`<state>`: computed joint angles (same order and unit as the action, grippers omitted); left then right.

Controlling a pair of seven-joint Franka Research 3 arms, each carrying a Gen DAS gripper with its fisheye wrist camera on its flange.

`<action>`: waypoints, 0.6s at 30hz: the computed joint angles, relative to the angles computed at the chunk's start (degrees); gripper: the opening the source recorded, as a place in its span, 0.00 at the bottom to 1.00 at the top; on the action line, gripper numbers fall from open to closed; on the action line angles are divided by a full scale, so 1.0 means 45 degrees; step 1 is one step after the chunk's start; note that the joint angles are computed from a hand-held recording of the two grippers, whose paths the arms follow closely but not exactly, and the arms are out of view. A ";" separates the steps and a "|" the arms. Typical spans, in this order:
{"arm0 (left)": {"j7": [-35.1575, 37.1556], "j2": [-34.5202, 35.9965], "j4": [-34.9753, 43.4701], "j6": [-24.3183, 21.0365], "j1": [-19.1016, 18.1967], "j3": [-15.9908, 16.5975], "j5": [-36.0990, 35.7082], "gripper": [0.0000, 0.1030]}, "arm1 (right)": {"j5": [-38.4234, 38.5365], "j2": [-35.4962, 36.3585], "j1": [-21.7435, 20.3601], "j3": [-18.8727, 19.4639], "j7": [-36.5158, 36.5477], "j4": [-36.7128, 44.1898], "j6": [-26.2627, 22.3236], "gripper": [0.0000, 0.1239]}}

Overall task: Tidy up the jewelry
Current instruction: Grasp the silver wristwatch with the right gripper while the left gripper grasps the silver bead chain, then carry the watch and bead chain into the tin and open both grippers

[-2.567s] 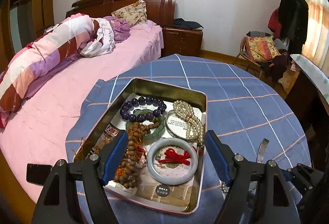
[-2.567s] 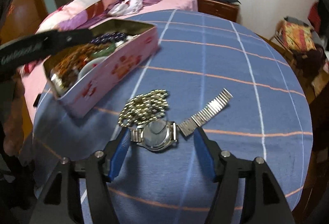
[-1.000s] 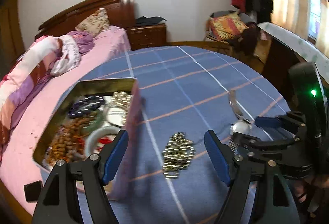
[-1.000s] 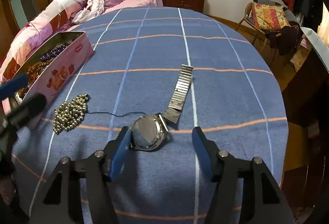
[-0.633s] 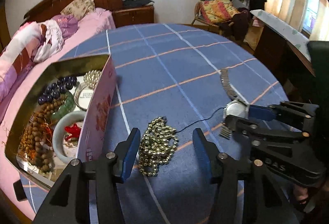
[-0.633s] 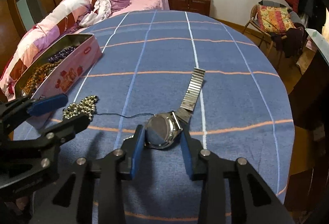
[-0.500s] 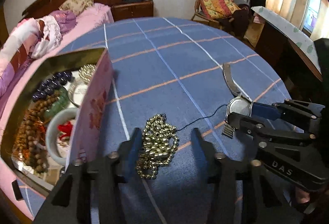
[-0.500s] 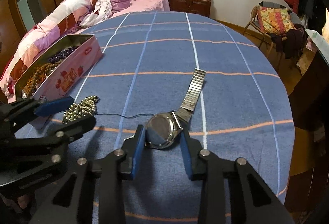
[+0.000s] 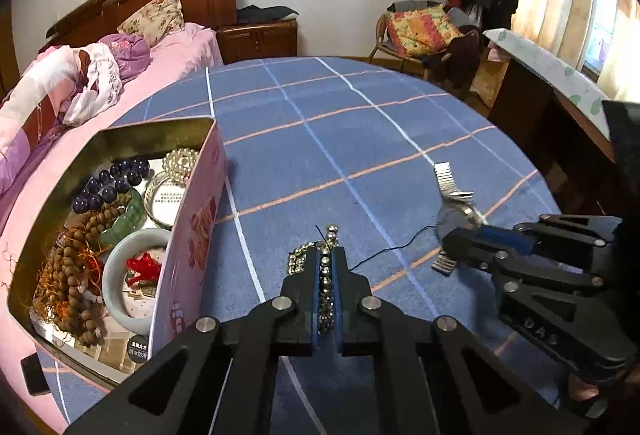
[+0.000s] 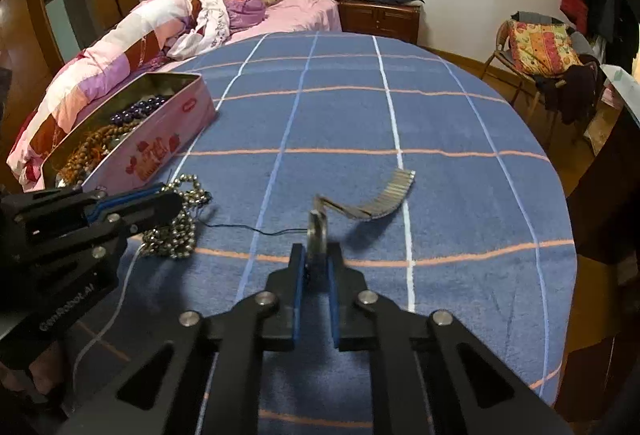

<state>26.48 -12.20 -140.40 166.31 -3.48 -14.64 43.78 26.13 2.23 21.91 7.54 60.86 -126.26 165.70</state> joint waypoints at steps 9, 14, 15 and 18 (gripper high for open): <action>-0.0825 -0.0805 -0.0355 0.0336 0.0568 -0.0255 0.0530 0.04 | 0.0361 -0.0147 0.0015 0.0023 -0.0231 -0.0017 0.0102 0.09; -0.1345 -0.1385 -0.0459 0.0323 0.0926 -0.0520 0.0969 0.04 | 0.1120 -0.0415 0.0098 0.0064 -0.0917 -0.0130 0.0376 0.09; -0.1361 -0.1475 -0.0491 0.0347 0.0939 -0.0496 0.0937 0.04 | 0.1301 -0.0512 0.0142 0.0080 -0.1107 -0.0173 0.0463 0.09; -0.1507 -0.1792 -0.0613 0.0443 0.1139 -0.0568 0.1023 0.04 | 0.1883 -0.0682 0.0297 0.0097 -0.1665 -0.0178 0.0618 0.09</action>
<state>19.70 -20.27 -143.16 168.30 1.65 -17.20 48.39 34.60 -0.84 23.25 7.98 53.37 -127.06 168.48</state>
